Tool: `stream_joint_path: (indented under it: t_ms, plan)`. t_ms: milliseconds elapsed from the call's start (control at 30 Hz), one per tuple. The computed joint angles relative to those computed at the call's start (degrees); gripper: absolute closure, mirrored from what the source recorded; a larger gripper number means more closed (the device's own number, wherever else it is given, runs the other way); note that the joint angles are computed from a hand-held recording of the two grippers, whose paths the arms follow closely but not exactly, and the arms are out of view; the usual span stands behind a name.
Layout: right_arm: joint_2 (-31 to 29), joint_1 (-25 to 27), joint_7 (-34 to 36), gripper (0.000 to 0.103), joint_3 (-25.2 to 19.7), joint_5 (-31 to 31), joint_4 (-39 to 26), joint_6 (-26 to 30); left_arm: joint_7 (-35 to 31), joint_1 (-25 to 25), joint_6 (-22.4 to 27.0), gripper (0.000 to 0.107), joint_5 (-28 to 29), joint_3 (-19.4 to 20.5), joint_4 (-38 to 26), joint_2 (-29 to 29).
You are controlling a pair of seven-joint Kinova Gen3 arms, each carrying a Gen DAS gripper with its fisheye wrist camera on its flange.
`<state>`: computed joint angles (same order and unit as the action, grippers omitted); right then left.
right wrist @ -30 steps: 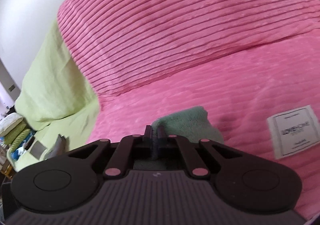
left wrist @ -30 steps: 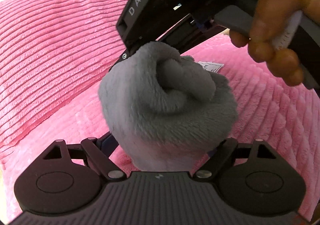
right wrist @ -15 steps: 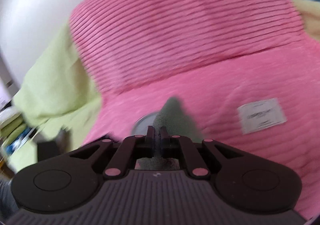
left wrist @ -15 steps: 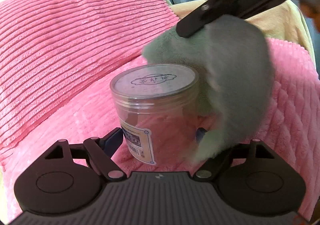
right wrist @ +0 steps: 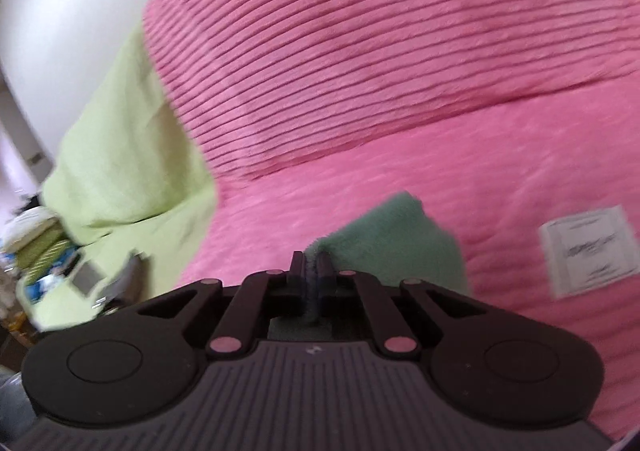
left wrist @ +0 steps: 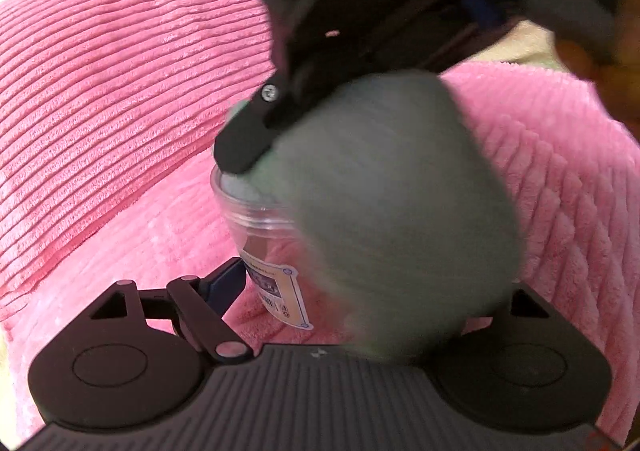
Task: Clean container
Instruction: 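Keep rubbing the cloth over the lid with the right tool while left holds jar, then rotate the held jar with the left tool to turn its bottom toward the cloth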
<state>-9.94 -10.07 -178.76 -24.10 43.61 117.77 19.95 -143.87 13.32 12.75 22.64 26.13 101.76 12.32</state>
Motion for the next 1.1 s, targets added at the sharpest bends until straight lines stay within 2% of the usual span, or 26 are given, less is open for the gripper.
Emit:
stream_joint_path:
  t_ms: [133, 267, 333, 433, 467, 533, 633, 700, 767, 833, 933, 1000, 1100]
  plan:
    - [-0.7, 1.9, -3.5, 0.101, -0.6, 2.8, 0.8, 2.3, -2.5, -2.2, -2.3, 0.026, 0.7, 3.0, 0.6, 0.5]
    - [-1.2, -2.8, -12.5, 0.101, 4.2, 9.3, 3.1, 4.8, -4.2, -3.5, -5.0, 0.021, -1.5, 6.0, 0.3, 2.6]
    - [-1.4, -3.3, -17.1, 0.099, 4.9, 11.9, 4.2, 6.1, -4.5, -4.7, -6.3, 0.020, -3.3, 8.1, 0.0, 4.0]
    - [-1.9, 3.1, -24.1, 0.099, -0.8, 14.4, 6.2, 6.7, -2.9, -2.5, -6.5, 0.021, -7.3, 6.5, -1.4, 5.6]
    - [-2.3, 5.5, -26.4, 0.099, -3.4, 14.8, 6.7, 7.6, -3.1, -2.9, -7.2, 0.022, -8.2, 7.3, -1.3, 6.0]
    - [-2.9, 9.4, -31.1, 0.098, -8.7, 14.6, 6.9, 11.7, -3.0, -4.1, -9.0, 0.022, -10.2, 9.3, -0.8, 6.5]
    - [-5.6, 14.1, -38.1, 0.098, -16.7, 15.6, 7.3, 18.7, -0.9, -2.2, -10.4, 0.022, -12.5, 7.7, 0.1, 5.5]
    - [-7.3, 16.0, -42.8, 0.098, -21.4, 18.0, 7.3, 22.9, 0.9, -2.8, -8.2, 0.022, -13.3, 8.2, -0.9, 5.3]
    - [-9.0, 14.1, -47.1, 0.098, -22.5, 21.7, 7.9, 26.0, 2.5, -5.3, -4.8, 0.022, -12.5, 10.5, -2.0, 4.5]
    - [-11.1, 9.5, -48.4, 0.098, -19.9, 25.4, 8.9, 25.4, 2.4, -7.3, -1.6, 0.022, -9.9, 12.0, -3.1, 3.9]
    - [-11.8, 2.0, -43.7, 0.098, -12.2, 27.8, 9.0, 19.0, 2.1, -6.9, 2.1, 0.022, -6.9, 10.0, -4.9, 3.3]
    - [-10.6, -2.8, -39.0, 0.098, -6.9, 27.8, 8.4, 14.4, 3.1, -4.9, 3.4, 0.022, -5.9, 7.1, -5.1, 2.6]
    - [-7.8, -9.8, -32.0, 0.098, 1.1, 26.0, 7.6, 8.6, 7.2, 1.5, 4.7, 0.022, -7.4, -0.4, -5.9, 1.8]
